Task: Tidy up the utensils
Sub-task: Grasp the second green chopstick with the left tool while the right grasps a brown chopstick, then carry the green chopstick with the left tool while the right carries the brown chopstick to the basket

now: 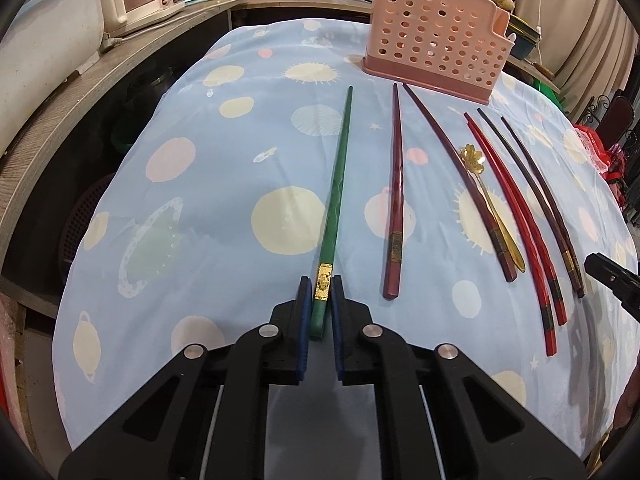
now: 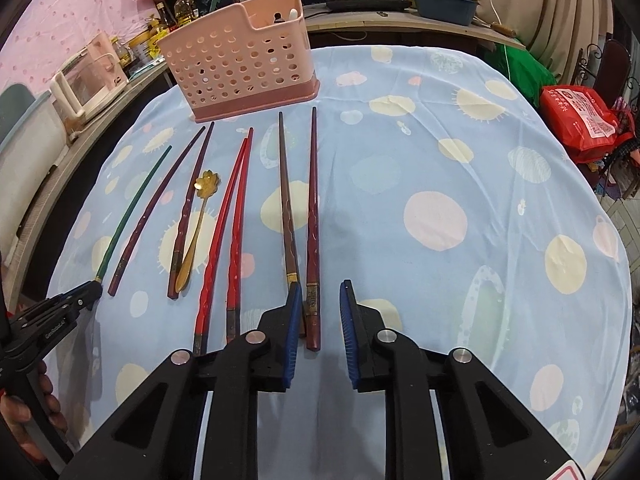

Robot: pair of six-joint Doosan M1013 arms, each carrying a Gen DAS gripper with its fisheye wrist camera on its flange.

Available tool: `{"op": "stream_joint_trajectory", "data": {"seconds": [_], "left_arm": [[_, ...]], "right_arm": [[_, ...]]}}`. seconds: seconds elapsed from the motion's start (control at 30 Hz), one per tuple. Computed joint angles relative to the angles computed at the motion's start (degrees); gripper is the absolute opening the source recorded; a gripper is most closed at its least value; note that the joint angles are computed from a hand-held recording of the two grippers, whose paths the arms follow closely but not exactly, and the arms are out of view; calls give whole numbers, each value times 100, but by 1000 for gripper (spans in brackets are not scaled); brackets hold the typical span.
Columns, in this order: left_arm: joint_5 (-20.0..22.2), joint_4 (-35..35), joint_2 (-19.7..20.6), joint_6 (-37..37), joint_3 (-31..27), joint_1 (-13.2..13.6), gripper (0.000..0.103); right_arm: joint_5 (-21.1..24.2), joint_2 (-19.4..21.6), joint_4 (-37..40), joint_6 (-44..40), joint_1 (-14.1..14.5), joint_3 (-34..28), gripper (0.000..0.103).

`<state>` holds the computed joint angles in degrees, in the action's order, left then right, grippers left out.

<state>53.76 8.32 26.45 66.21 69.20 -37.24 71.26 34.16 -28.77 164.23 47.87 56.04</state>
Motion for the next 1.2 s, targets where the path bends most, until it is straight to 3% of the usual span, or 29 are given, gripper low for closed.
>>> {"op": "stream_joint_trajectory", "data": {"seconds": [0.37, 0.57, 0.9, 1.2], "left_arm": [[-14, 37, 0, -31, 7, -6, 9], [-28, 41, -6, -28, 18, -7, 9], [41, -262, -63, 94, -2, 29, 7], [-219, -298, -305, 65, 26, 32, 7]], "right_arm": [[113, 104, -24, -123, -2, -21, 11], [482, 269, -391, -486, 101, -244, 9], [379, 114, -443, -415, 159, -192, 7], [150, -150, -851, -53, 252, -117, 7]]}}
